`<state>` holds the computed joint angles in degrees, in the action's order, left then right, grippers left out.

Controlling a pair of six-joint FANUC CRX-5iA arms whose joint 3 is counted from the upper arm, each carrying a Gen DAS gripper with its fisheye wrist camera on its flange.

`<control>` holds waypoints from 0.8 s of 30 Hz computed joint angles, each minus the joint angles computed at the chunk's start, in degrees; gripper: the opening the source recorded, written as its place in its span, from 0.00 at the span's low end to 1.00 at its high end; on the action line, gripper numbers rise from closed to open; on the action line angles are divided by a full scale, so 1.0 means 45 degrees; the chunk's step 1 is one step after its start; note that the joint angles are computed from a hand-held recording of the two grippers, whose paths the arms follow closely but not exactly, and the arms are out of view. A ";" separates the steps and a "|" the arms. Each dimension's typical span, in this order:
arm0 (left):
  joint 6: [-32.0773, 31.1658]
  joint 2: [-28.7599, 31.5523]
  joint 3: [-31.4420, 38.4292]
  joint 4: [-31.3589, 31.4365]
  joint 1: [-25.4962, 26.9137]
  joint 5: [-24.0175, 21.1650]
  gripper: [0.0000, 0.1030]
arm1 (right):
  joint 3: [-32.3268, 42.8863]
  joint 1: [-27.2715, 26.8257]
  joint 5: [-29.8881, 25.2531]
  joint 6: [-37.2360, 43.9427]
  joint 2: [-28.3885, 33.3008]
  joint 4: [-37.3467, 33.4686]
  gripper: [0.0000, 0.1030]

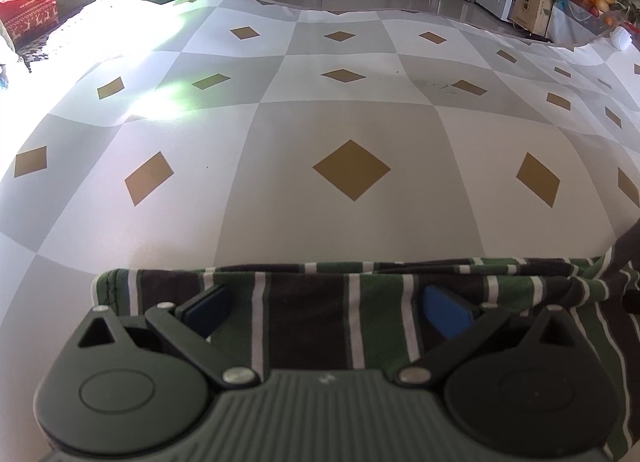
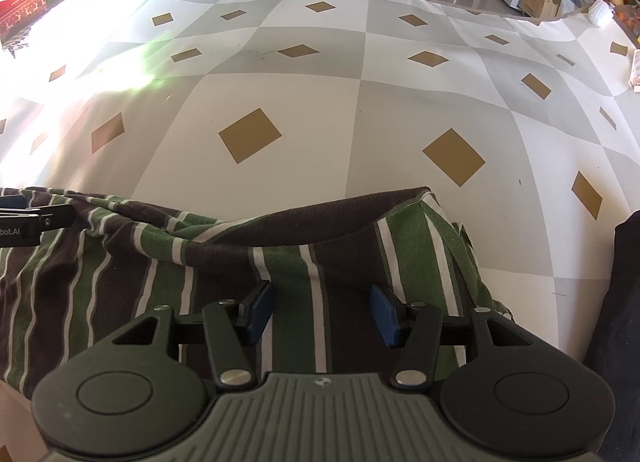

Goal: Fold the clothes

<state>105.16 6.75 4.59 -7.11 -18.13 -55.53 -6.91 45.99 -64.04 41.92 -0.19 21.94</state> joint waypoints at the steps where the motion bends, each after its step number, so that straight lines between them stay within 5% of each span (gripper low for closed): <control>1: 0.0038 -0.0070 -0.0007 0.0005 -0.0001 -0.0052 1.00 | 0.0020 -0.0003 -0.0038 0.0069 -0.0026 -0.0016 0.49; 10: 0.0183 -0.1269 -0.0857 0.0768 0.0312 -0.0519 1.00 | -0.0445 -0.0072 -0.0475 0.0037 -0.0888 0.0127 0.49; 24: 0.1944 -0.2285 -0.1931 -0.0703 -0.0412 -0.1160 1.00 | -0.1429 0.0618 -0.0844 0.1288 -0.1798 -0.0152 0.50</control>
<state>113.90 -3.53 -4.10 -10.28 -19.99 -60.75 -13.34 48.78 -67.84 47.72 -8.29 21.26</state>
